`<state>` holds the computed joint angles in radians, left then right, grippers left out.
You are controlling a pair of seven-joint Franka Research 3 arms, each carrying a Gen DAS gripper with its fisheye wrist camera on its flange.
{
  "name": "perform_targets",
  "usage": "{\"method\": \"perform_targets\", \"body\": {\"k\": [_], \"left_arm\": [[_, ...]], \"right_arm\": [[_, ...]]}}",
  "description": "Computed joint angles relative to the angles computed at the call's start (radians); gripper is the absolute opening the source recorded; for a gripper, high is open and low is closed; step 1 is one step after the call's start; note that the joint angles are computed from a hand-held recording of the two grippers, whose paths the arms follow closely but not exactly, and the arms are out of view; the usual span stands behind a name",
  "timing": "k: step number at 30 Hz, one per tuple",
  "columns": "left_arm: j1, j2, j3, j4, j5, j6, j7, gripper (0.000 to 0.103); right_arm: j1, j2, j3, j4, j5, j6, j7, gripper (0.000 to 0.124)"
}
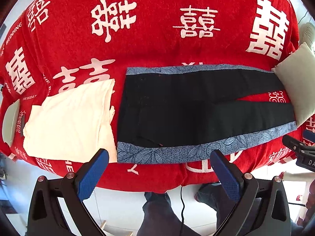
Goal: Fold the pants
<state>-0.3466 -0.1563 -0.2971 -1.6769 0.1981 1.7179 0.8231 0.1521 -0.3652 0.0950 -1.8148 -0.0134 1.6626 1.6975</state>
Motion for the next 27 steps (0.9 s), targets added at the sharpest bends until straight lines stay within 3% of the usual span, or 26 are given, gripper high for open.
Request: {"method": "perform_targets", "body": {"k": [27], "left_arm": [[0.003,-0.001,0.003,-0.003,0.006,0.001,0.000,0.103]], "right_arm": [[0.005,0.010,0.005,0.012,-0.017,0.006,-0.001,0.103]]}}
